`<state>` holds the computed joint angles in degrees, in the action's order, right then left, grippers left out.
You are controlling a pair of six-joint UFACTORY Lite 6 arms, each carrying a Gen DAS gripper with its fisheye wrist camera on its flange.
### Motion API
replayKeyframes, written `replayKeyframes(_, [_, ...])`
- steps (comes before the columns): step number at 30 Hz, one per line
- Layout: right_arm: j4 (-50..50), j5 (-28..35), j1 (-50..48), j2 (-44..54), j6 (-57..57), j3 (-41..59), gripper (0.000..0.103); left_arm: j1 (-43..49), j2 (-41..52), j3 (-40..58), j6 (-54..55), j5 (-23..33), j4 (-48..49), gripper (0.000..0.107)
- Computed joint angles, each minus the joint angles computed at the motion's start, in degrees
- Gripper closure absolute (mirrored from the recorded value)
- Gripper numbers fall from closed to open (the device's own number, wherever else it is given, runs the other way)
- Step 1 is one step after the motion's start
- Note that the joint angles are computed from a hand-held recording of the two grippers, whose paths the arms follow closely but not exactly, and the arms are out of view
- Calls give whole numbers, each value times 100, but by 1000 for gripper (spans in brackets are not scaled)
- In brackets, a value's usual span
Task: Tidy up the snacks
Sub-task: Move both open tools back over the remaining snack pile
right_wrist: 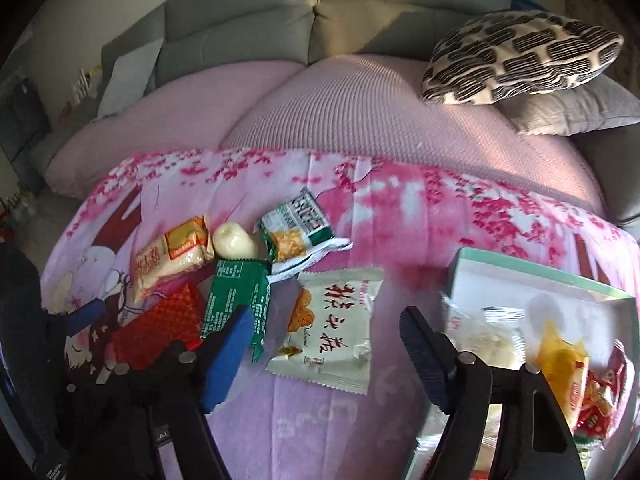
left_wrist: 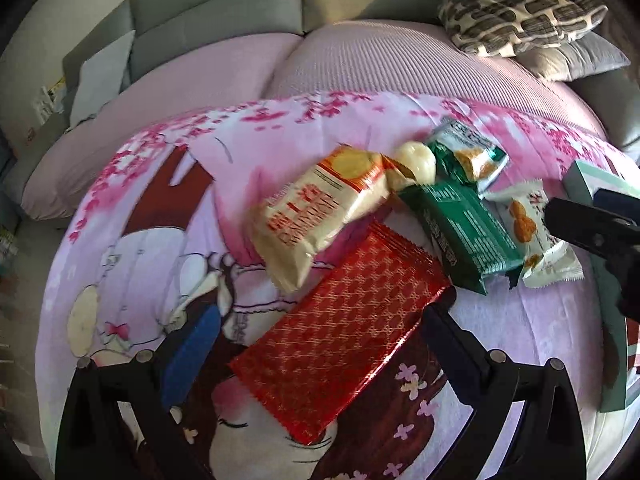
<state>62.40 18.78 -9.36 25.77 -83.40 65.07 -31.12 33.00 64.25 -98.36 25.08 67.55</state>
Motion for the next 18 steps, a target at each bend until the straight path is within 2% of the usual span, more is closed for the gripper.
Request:
replayKeyframes(4, [-316,-85,85,323,310,217,27,86,248,162,220,-227,-177,6])
replayKeyframes(8, [-728,-61,112,667,781,515,29,270,221,8,-396,-614,291,7])
replayKeyframes(12, [-1111,-92,142,929,1178,719,30,309,195,-74,-866,-659,656,8])
replayKeyframes(16, [-1282,-146,164,1015,1310,754,30,332,83,-192,-1210,-656,870,21])
replayKeyframes(18, [-1302,-141,170,1047,1321,771,35,348,32,-256,-1360,-682,981,26])
